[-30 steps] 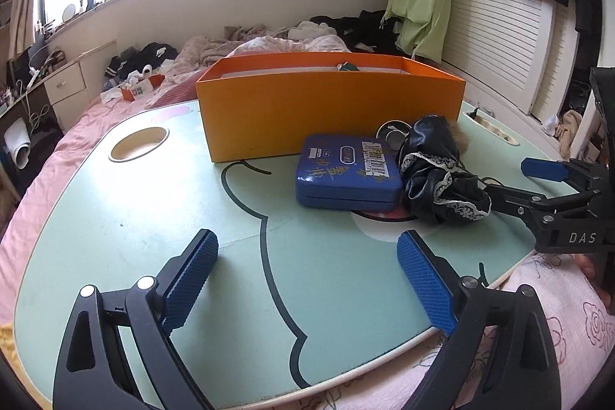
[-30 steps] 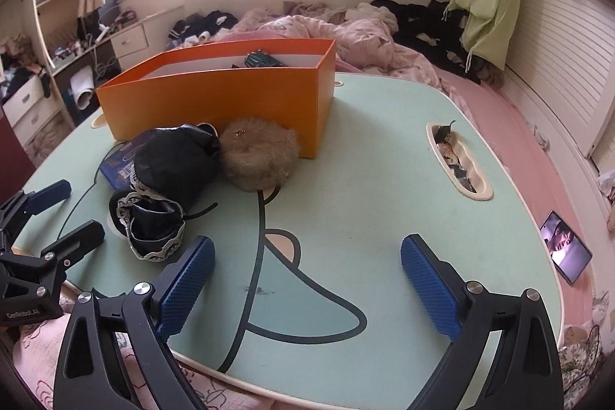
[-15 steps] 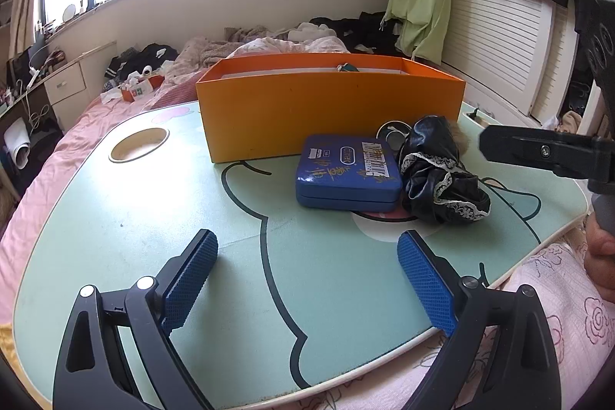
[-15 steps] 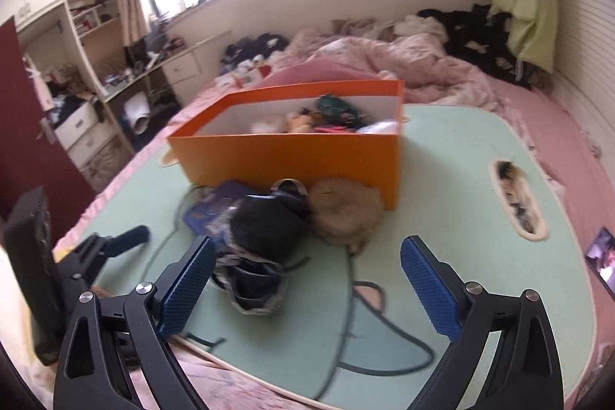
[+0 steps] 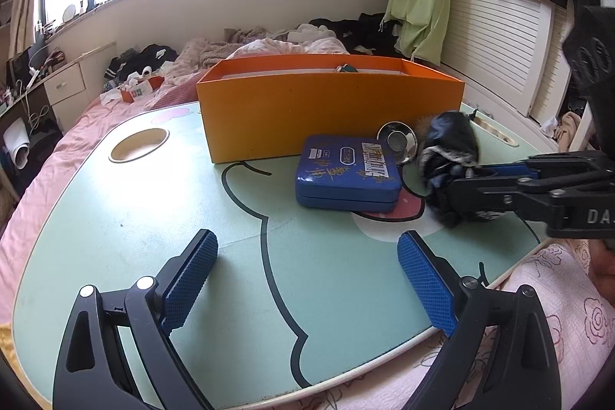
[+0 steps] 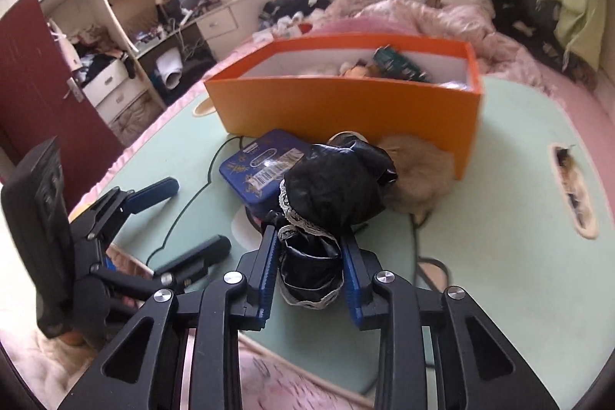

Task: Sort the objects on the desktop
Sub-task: 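Grasp the black lace cloth with the right gripper and lift it, then grasp the blue tin with the left while the right holds the black cloth, then carry the tin and cloth over the box and release both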

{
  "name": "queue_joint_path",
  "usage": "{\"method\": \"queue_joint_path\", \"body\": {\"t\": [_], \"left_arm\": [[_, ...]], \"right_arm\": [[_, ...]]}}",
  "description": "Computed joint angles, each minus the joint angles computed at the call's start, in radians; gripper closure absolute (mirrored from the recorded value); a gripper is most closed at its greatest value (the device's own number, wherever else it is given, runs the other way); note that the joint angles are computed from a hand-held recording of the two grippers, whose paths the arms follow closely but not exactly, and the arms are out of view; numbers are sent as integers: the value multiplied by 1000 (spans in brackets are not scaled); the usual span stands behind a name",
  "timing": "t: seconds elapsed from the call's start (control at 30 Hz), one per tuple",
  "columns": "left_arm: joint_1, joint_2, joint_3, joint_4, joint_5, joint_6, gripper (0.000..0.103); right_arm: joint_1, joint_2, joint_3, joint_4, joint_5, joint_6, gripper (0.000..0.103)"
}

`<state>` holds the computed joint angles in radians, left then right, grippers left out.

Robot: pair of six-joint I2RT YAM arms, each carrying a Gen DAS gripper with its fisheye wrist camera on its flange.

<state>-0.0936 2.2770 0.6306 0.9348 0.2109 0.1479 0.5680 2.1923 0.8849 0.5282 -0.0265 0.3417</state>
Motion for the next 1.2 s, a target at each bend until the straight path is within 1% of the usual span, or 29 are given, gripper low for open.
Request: {"method": "queue_joint_path", "body": {"t": [0.13,0.23,0.33,0.43,0.5,0.63,0.83,0.9,0.93,1.0,1.03,1.07,1.1,1.13,1.2], "left_arm": [[-3,-12,6,-29,-5,6,8],[3,-44,31,-108,60,28,8],[-7,-88,74,-182,74,14,8],[-20,-94,180,-332,84,7,8],[-42,-76,262,-439,55,12,8],[-79,-53,323,-513,27,40,8],[-123,-41,411,-622,-25,49,8],[-121,-28,441,-663,-23,50,9],[-116,-22,448,-678,-8,54,11],[-93,-14,449,-699,56,82,24],[-85,-10,446,-707,68,95,37],[-78,-2,447,-711,80,107,36],[-67,-8,421,-677,98,114,36],[-60,-11,414,-672,113,117,36],[-29,-24,395,-671,184,113,36]], "right_arm": [[-5,-43,-135,141,48,12,74],[-23,-65,-203,215,47,21,74],[-37,-85,-227,240,48,28,74],[-45,-89,-232,255,56,38,74],[-47,-95,-239,260,62,40,74],[-53,-103,-250,269,61,37,74],[-54,-109,-253,270,63,33,74],[-53,-113,-257,274,63,32,74],[-54,-113,-258,276,62,31,74],[-56,-113,-260,278,62,30,74],[-55,-113,-261,280,63,31,74],[-55,-113,-259,279,65,32,74],[-56,-112,-257,277,65,32,74],[-56,-111,-254,275,67,32,74],[-56,-113,-249,270,71,33,74]]}}
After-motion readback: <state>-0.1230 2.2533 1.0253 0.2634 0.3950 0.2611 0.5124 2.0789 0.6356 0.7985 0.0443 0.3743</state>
